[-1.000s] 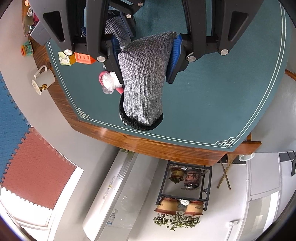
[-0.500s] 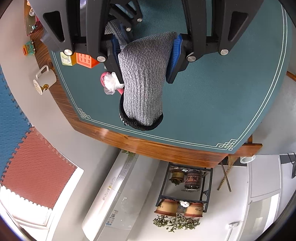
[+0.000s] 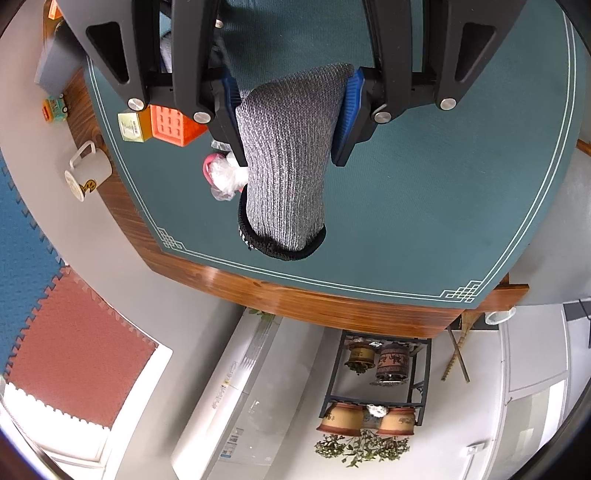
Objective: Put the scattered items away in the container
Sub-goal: 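Carry the grey sock and glove to the red tin and release both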
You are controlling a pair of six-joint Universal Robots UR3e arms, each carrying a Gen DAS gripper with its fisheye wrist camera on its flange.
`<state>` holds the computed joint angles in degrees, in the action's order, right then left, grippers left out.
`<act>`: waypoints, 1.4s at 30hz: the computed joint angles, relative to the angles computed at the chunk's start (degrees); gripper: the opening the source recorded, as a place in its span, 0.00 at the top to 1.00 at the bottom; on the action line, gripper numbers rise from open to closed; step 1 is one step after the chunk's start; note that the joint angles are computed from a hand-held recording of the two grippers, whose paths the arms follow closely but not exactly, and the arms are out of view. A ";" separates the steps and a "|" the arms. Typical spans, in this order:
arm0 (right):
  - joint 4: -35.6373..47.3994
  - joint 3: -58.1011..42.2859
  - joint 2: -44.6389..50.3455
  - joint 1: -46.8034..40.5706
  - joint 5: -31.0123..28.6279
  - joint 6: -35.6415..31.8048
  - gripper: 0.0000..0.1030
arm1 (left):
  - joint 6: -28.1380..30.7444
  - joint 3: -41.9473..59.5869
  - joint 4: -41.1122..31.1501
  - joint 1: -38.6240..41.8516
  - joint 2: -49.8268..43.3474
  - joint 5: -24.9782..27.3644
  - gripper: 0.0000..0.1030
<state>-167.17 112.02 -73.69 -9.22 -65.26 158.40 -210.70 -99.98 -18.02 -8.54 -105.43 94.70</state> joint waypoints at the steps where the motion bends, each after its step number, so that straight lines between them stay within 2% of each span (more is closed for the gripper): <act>1: 0.53 1.14 -1.76 -1.48 1.29 -0.05 0.55 | 0.08 0.21 -0.01 -0.40 -0.18 0.21 0.56; 6: 3.53 8.26 -12.22 -11.19 8.34 -1.57 0.55 | 0.85 1.33 0.01 -2.59 -0.79 1.34 0.56; 9: 7.94 14.00 -21.36 -20.86 13.29 -5.15 0.55 | 1.45 2.57 -0.27 -4.46 -1.38 2.53 0.56; 12: 17.25 16.54 -30.51 -32.68 18.32 -10.31 0.55 | 2.08 3.86 -0.71 -5.96 -1.99 3.26 0.56; 15: 25.54 16.74 -36.06 -43.24 22.04 -15.50 0.55 | 2.43 5.11 -1.15 -7.41 -2.71 3.99 0.56; 19: 40.87 15.84 -42.78 -59.98 26.69 -25.58 0.55 | 3.08 6.23 -1.68 -9.27 -3.39 5.26 0.56; 26: 55.39 11.40 -40.56 -79.06 29.27 -38.59 0.55 | 3.80 9.66 -3.17 -13.98 -5.85 7.61 0.56; 29: 59.88 9.06 -39.07 -84.33 30.25 -42.67 0.55 | 3.93 11.99 -4.49 -16.82 -7.24 9.24 0.56; 37: 60.66 5.80 -33.28 -87.31 31.65 -43.79 0.55 | 4.69 20.86 -9.15 -23.59 -11.45 7.82 0.56; 42: 64.18 5.43 -31.27 -88.08 33.10 -47.47 0.55 | 5.23 33.86 -15.04 -28.88 -18.67 7.01 0.56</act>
